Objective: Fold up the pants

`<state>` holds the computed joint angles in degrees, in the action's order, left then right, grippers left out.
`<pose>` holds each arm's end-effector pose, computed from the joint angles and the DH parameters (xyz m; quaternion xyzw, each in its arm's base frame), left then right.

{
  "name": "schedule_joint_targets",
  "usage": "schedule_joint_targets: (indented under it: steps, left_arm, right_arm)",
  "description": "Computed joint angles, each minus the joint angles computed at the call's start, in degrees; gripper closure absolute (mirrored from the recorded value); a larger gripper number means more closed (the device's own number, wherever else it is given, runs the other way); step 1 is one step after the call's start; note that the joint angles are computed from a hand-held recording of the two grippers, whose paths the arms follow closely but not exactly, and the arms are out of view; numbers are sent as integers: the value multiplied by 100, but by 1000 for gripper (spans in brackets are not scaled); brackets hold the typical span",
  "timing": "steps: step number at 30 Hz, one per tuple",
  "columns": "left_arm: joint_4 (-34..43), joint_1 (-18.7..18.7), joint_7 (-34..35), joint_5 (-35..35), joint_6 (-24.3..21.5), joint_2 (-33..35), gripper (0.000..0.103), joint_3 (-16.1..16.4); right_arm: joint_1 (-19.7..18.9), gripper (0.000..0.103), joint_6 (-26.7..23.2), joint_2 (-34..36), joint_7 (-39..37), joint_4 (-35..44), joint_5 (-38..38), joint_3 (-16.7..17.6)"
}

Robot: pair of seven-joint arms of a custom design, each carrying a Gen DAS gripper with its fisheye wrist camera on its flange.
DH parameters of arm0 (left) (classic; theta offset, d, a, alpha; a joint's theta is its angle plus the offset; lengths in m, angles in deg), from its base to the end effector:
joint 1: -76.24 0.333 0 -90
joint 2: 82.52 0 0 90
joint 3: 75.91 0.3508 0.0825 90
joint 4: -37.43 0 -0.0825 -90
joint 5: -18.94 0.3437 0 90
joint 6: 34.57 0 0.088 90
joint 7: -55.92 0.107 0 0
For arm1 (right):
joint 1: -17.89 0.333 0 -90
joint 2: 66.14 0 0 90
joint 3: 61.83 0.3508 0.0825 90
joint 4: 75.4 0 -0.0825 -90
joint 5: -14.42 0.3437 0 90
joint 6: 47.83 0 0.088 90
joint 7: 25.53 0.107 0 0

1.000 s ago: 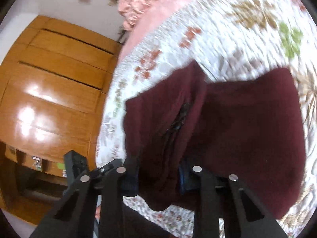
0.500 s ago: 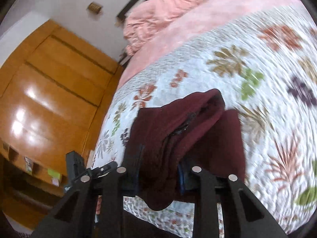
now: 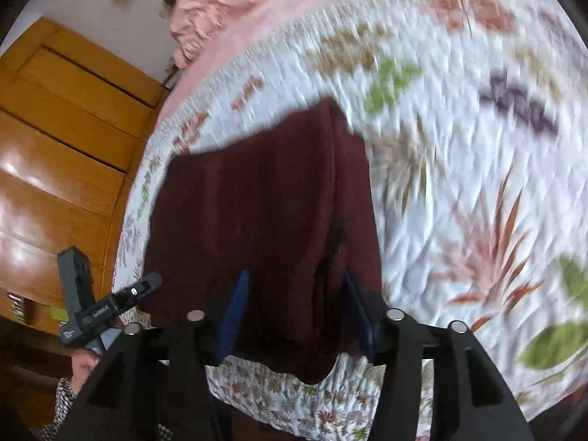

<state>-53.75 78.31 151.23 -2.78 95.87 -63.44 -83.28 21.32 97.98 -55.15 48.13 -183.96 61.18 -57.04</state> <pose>0.6608 -0.0574 0.5294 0.6933 -0.6756 0.2505 0.0074 0.6073 0.0747 0.5036 -0.6032 0.7100 0.0395 0.3612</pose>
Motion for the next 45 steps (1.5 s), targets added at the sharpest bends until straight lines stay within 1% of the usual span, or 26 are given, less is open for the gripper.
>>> schedule_joint_targets:
  steps: [2,5,9,12,13,14,15,16,17,19,22,23,25,26,28,30,32,33,34,35,36,38,40,41,42,45]
  left_arm:
    - [30,10,-1,-34,64,-55,7,2]
    - [118,-98,-66,269,191,-73,7,58]
    - [158,-232,-175,647,155,-30,7,83]
    - [97,-267,-203,692,129,-13,7,54]
    - [74,-280,-213,705,113,-6,7,48]
    - [63,-287,-235,708,101,-1,7,46]
    - [49,-291,-264,685,104,14,7,39]
    - [35,-291,-287,651,119,27,7,30]
    - [21,-288,-305,615,122,32,7,21]
    - [71,-304,-367,630,49,65,7,27]
    - [83,-276,-363,565,15,21,7,7]
    - [72,-274,-369,554,21,-2,7,9]
    - [-3,-264,-370,513,109,-81,7,9]
    - [-41,-256,-357,472,148,-105,6,0]
    - [-82,-244,-283,371,160,-102,6,-38]
    - [-136,-313,-310,523,235,-76,5,-1]
    - [-147,-318,-310,549,229,-35,4,8]
    - [-149,-288,-325,476,202,-29,4,1]
    - [-153,-246,-318,380,181,-40,4,-12]
    - [-152,-203,-288,291,146,-63,5,-24]
    - [-164,-176,-243,237,131,-92,5,-32]
    - [-269,-150,-156,220,175,-213,5,-17]
    - [-404,-101,-43,105,231,-328,5,-22]
    - [-458,-85,-12,50,245,-369,5,-21]
    - [-534,-60,26,-29,274,-420,5,-20]
    - [-638,-53,34,-115,316,-450,5,-2]
  right_arm:
    - [-42,37,58,19,-37,174,61,-20]
    - [-91,37,-133,367,223,805,-312,-85]
    - [-380,37,-645,1103,532,1744,-260,81]
    - [-427,37,-870,1534,966,2261,-604,135]
    - [-497,42,-951,1666,993,2411,-600,209]
    - [-577,49,-1025,1763,970,2507,-535,308]
    - [-606,51,-1028,1814,956,2552,-528,362]
    - [-587,61,-976,1832,945,2572,-612,369]
    - [-583,75,-976,1859,940,2630,-692,381]
    - [-575,96,-1007,1895,955,2737,-861,385]
    - [-551,97,-997,1854,872,2808,-1152,367]
    - [-448,97,-931,1789,1029,2768,-1421,242]
    - [-481,98,-747,1718,1307,2612,-1437,204]
    - [-424,98,-665,1734,1590,2561,-1611,87]
    - [-451,98,-748,1852,1776,2596,-1770,112]
    - [-512,97,-561,1781,1619,2403,-1734,251]
    - [-538,89,-439,1668,1521,2263,-1735,319]
    - [-629,86,-393,1577,1342,2155,-1580,423]
    - [-695,77,-315,1446,1165,1997,-1410,502]
    - [-738,60,-227,1237,993,1753,-1255,545]
    - [-749,56,-159,1055,858,1540,-1123,548]
    - [-803,52,-19,609,498,1000,-640,576]
    - [-922,47,-90,168,-30,443,192,640]
    - [-912,40,-108,22,-182,234,449,614]
    - [-884,38,-167,-92,-273,57,609,565]
    - [-690,38,-251,-331,-261,-437,733,375]
